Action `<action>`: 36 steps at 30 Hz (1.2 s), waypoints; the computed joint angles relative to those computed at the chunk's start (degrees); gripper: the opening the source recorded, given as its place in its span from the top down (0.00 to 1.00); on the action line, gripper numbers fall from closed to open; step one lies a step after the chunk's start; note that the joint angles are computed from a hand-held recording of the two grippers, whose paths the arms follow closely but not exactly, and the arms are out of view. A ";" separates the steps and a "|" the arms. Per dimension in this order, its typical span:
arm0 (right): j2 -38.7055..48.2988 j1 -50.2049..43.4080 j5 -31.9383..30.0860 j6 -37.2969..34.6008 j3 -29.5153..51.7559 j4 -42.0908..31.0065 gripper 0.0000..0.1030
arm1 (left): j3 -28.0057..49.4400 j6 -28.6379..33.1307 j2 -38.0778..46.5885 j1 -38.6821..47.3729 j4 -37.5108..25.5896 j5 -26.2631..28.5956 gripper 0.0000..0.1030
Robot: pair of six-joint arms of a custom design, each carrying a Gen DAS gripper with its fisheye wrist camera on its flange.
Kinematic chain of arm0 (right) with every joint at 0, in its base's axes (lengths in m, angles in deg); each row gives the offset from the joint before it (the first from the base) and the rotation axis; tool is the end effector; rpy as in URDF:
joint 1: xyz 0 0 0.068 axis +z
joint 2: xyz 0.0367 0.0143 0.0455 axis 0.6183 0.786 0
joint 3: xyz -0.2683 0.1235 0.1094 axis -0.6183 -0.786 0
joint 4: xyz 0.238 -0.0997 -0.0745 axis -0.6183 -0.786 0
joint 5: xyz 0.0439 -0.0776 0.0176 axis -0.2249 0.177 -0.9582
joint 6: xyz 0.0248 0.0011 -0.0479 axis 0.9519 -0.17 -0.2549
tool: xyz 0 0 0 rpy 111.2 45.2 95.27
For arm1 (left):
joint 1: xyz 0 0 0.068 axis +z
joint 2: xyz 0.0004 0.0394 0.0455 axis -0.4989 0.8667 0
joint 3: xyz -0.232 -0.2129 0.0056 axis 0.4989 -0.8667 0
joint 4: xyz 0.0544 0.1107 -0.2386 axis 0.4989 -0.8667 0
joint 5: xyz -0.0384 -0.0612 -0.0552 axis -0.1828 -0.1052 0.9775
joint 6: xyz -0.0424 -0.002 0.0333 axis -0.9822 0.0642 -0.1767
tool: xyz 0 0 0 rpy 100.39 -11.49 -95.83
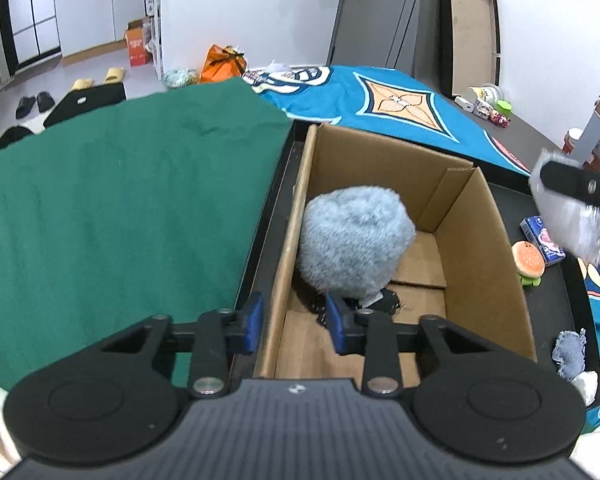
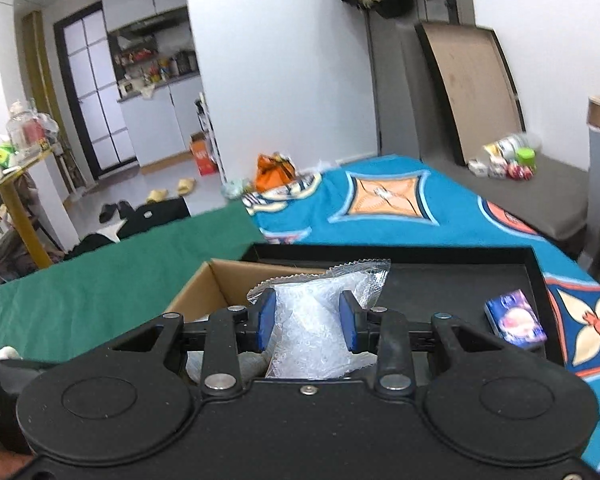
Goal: Organize soft objects
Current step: 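Carry the bubble-wrap bag with the right tool over the box and release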
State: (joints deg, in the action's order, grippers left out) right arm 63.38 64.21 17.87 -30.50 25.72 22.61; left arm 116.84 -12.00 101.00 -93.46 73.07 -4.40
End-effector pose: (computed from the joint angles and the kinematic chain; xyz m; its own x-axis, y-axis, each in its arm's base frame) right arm 0.2072 0.1075 0.1510 -0.5146 -0.1640 -0.8416 -0.5161 0.8431 0.1513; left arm 0.1386 -0.2297 0.1121 -0.7030 -0.3578 -0.6146 -0.3614 0.9241 -0.1246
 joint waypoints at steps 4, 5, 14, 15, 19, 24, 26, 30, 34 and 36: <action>1.28 2.12 1.00 -0.51 0.03 2.54 0.68 | -1.99 -1.18 -0.59 -0.25 1.73 -0.04 0.81; 1.65 2.76 1.41 -0.51 0.54 2.26 0.68 | -2.47 -1.49 -0.86 -0.22 2.10 -0.08 0.84; 4.01 7.80 5.00 -2.05 2.49 3.78 0.68 | -5.72 -2.28 -2.36 -0.59 6.06 -0.45 0.88; 4.51 8.22 5.18 -2.46 2.83 4.06 0.67 | -6.00 -2.31 -2.59 -0.66 6.27 -0.43 0.88; 6.23 9.98 6.68 -2.61 3.54 5.09 0.67 | -6.58 -2.27 -3.13 -0.88 6.61 -0.36 0.88; 7.94 11.18 8.62 -4.03 4.50 5.65 0.62 | -6.54 -1.76 -3.45 -0.63 6.29 -0.09 0.88; 7.61 10.87 8.73 -3.95 4.44 5.53 0.59 | -6.46 -1.61 -3.47 -0.56 6.23 0.04 0.88; 7.16 9.22 8.51 -2.73 4.31 4.60 0.58 | -5.98 -1.75 -3.34 -0.60 5.61 -0.03 0.88; 6.06 6.53 6.91 -0.60 3.48 2.39 0.58 | -5.11 -1.35 -3.25 -0.60 4.27 0.05 0.88; 5.57 5.77 6.76 -0.23 2.47 2.19 0.58 | -4.74 -1.27 -3.30 -0.55 3.52 0.04 0.88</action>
State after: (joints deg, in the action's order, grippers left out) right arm 68.95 69.99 24.62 -30.72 28.19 24.80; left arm 112.10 -13.27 97.71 -94.01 76.59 -4.37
